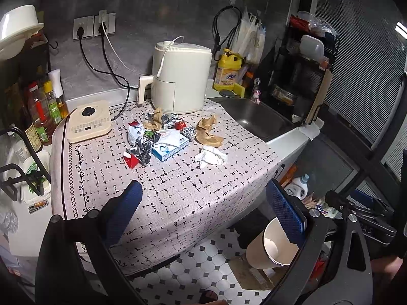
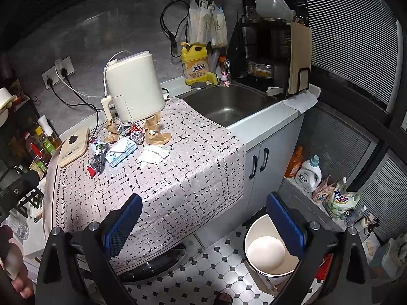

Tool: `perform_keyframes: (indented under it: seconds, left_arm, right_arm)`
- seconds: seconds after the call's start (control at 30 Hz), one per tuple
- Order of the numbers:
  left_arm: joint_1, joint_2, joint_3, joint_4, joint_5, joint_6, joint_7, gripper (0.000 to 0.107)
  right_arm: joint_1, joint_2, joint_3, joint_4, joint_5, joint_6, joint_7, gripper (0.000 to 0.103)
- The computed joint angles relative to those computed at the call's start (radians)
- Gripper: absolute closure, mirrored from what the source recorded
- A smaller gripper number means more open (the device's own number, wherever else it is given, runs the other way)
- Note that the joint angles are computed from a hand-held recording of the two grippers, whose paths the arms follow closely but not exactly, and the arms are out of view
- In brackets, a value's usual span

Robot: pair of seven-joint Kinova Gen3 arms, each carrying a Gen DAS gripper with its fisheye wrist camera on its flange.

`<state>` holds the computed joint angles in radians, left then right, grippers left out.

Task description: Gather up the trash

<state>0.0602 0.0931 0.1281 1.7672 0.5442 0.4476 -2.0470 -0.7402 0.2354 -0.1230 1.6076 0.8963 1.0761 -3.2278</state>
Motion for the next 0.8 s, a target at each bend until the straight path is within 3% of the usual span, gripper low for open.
perform_keyframes:
  seconds: [0.33,0.8]
  left_arm:
    - [0.025,0.012,0.008,0.013,-0.052,-0.07,0.071,0.011]
    - [0.089,0.018,-0.008,0.022,-0.273,-0.101,0.334,0.011]
  right_arm:
    - [0.036,-0.013,0.007,0.036,0.024,-0.087,0.035,0.008]
    - [0.08,-0.02,0.022,0.081,-0.009,-0.198,0.086,0.008]
